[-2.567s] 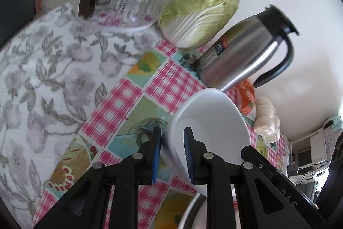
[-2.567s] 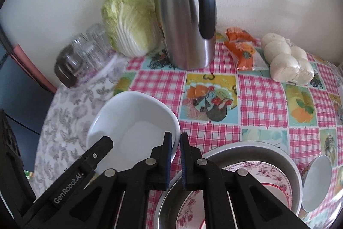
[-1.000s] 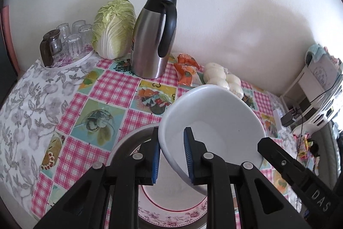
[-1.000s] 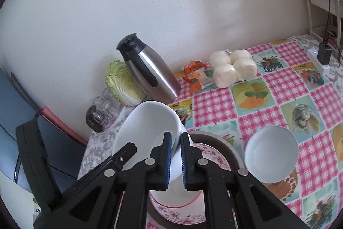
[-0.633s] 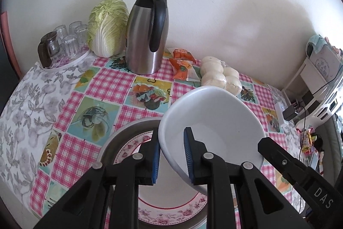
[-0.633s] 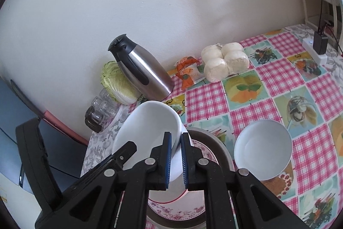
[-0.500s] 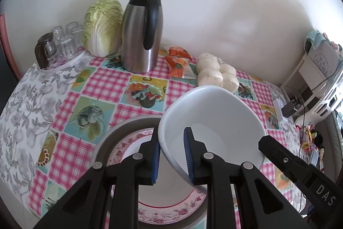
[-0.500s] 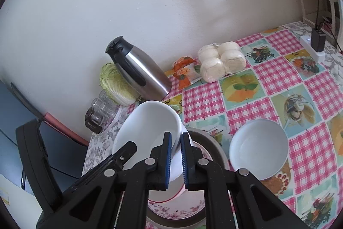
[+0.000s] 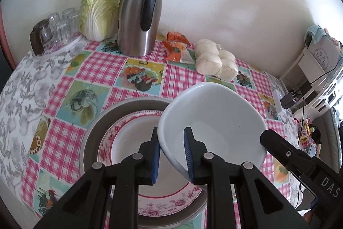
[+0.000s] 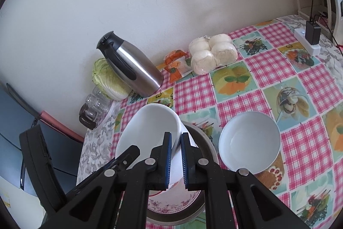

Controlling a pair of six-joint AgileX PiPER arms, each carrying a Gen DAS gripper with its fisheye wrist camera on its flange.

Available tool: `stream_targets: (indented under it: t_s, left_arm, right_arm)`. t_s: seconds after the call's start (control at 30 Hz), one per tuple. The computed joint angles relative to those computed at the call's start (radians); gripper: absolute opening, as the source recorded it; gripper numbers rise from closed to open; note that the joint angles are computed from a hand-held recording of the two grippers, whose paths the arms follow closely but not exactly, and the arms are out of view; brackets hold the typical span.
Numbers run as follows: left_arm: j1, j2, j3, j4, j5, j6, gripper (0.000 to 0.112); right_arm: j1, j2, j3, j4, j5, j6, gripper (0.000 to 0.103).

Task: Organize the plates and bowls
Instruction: 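Lower the white square bowl into the red-rimmed bowl with the left gripper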

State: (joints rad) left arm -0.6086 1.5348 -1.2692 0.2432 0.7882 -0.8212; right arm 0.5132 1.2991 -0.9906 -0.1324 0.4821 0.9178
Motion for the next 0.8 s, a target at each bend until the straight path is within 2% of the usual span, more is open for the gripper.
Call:
stream_targets:
  t_s: [0.43, 0.7, 0.8]
  left_arm:
    - [0.067, -0.062, 0.101, -0.123, -0.068, 0.074, 0.023]
    - [0.113, -0.098, 0.130, -0.149, -0.070, 0.104, 0.023]
    - [0.135, -0.112, 0.144, -0.155, -0.073, 0.112, 0.023]
  right_arm:
    - [0.098, 0.045, -0.048, -0.183, 0.063, 0.135, 0.010]
    - [0.119, 0.079, -0.069, -0.186, 0.048, 0.139, 0.010]
    - [0.152, 0.100, -0.090, -0.234, 0.057, 0.180, 0.010]
